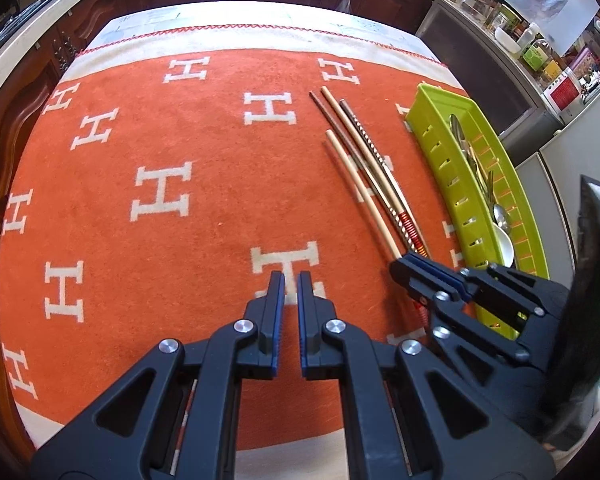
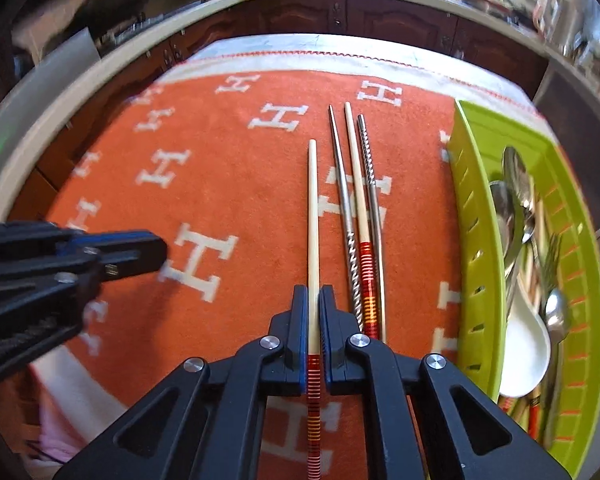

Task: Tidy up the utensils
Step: 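Grasp a red-striped wooden chopstick with the right tool and lift it over the tray, then lower the chopstick into the tray and open the right tool while the left tool grasps a silver chopstick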

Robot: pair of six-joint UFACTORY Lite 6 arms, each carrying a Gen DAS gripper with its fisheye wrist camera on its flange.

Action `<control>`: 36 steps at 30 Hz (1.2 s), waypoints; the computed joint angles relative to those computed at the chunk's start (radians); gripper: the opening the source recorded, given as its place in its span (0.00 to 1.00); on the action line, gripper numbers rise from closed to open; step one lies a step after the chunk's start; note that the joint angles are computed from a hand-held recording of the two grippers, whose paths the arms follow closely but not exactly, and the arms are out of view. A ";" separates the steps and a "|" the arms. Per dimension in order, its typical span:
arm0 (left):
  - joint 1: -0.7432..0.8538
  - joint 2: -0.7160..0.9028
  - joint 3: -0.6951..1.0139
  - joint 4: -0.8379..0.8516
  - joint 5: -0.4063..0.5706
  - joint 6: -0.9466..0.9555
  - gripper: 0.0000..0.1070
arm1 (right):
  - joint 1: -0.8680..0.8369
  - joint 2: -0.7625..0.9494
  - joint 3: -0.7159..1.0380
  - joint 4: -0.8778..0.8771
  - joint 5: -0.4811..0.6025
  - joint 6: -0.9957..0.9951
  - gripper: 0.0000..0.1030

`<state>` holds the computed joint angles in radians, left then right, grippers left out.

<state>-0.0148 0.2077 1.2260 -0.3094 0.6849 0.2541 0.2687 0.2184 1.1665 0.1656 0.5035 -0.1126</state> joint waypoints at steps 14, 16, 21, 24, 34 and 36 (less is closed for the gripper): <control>-0.162 0.272 0.310 0.000 -0.066 -0.162 0.02 | -0.407 -0.156 0.086 0.452 0.255 -0.328 0.05; -0.188 0.315 0.350 0.024 -0.065 -0.211 0.02 | -0.462 -0.155 0.103 0.463 0.272 -0.343 0.05; -0.250 0.409 0.427 0.129 -0.072 -0.354 0.02 | -0.613 -0.139 0.119 0.495 0.314 -0.409 0.05; -0.276 0.442 0.450 0.179 -0.081 -0.418 0.02 | -0.673 -0.130 0.110 0.519 0.326 -0.454 0.05; -0.329 0.460 0.461 0.366 -0.100 -0.591 0.02 | -0.731 -0.117 0.050 0.575 0.293 -0.522 0.05; -0.328 0.457 0.454 0.374 -0.106 -0.600 0.02 | -0.732 -0.120 0.040 0.575 0.283 -0.520 0.05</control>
<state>-0.3425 0.6652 1.6799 0.0650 0.5786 -0.3456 -0.4633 0.0987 1.2062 0.7402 0.7867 -0.6321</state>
